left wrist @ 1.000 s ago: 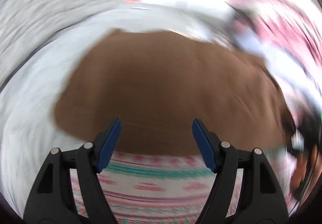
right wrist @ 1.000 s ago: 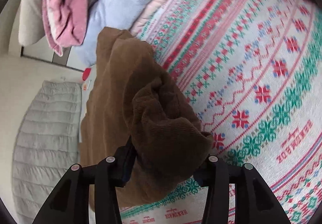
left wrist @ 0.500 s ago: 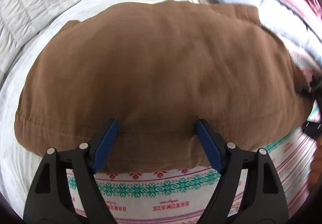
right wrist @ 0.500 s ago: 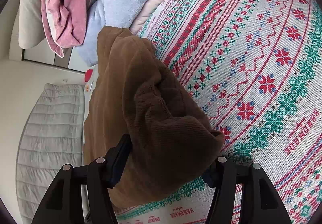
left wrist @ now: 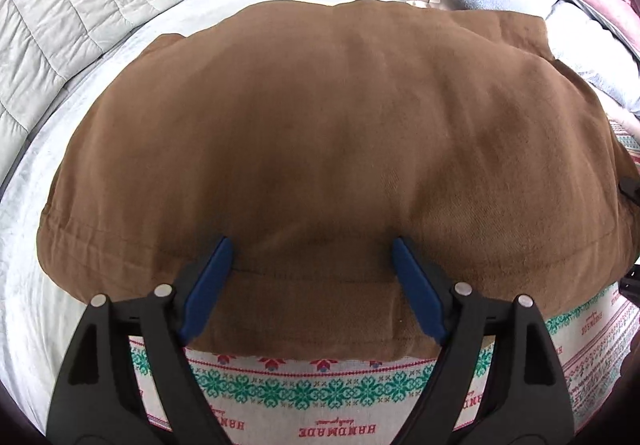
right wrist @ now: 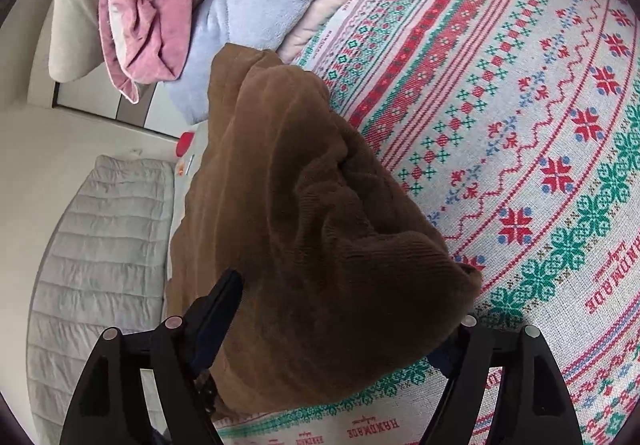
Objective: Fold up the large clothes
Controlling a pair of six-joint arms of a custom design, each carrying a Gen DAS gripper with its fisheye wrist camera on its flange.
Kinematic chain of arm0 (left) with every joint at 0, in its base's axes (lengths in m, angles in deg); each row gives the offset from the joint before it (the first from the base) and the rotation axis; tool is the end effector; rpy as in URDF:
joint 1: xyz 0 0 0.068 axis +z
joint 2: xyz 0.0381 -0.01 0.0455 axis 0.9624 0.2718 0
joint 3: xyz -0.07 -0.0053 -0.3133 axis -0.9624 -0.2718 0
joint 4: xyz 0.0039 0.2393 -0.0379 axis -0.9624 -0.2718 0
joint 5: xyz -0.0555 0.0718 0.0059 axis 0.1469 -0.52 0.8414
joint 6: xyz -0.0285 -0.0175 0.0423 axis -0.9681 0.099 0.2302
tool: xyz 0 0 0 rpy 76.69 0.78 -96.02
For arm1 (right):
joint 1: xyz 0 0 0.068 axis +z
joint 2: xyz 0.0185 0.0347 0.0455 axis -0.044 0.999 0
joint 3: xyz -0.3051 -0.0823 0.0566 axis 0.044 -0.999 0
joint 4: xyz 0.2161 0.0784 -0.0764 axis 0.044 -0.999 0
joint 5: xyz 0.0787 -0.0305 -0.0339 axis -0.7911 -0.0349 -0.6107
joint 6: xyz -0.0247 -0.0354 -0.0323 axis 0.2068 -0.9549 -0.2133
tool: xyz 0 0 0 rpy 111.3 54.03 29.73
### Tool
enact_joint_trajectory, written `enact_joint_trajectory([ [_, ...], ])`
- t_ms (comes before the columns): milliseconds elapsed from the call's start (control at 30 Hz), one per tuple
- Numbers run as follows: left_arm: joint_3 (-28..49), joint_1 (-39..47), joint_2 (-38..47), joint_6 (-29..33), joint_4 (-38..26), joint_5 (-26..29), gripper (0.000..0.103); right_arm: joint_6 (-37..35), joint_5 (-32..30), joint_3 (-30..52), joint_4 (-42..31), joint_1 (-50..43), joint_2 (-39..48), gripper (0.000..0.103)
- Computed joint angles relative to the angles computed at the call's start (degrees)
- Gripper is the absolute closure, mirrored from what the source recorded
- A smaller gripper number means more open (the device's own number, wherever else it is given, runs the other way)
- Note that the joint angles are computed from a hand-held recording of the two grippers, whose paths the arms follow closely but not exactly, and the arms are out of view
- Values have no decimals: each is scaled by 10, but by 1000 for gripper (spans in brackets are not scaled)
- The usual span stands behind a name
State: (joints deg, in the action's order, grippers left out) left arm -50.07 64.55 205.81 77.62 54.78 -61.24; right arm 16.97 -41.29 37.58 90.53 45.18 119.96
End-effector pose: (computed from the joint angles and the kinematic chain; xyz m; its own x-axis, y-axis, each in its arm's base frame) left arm 0.3213 -0.0569 0.0880 -0.7014 0.4153 -0.5793 0.4273 0.8955 0.1246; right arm 0.1833 0.1724 0.0525 -0.2479 0.9438 -0.2185 0.5347 0.3214 0.7816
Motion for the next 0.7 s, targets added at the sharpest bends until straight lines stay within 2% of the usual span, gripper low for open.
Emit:
enact_joint_trajectory([
  [133,5,1,-4,2,-13,1,21,-2,2,2,-4,0,-4,21],
  [200,25,1,-23,4,-59,11,22,7,0,-9,28,-1,6,21],
  [333,72,-12,-46,-4,-107,19,22,23,-5,-26,85,-7,30,21],
  [500,215,-47,39,-31,-221,-32,22,22,-7,-25,76,-9,26,19],
  [533,246,-50,67,-36,-241,-40,18,22,-9,-25,75,-10,25,19],
  [600,266,-51,90,-45,-237,-41,12,19,-17,-23,63,-14,18,19],
  [700,309,-53,101,-58,-272,-43,11,19,-23,-17,39,-17,6,19],
])
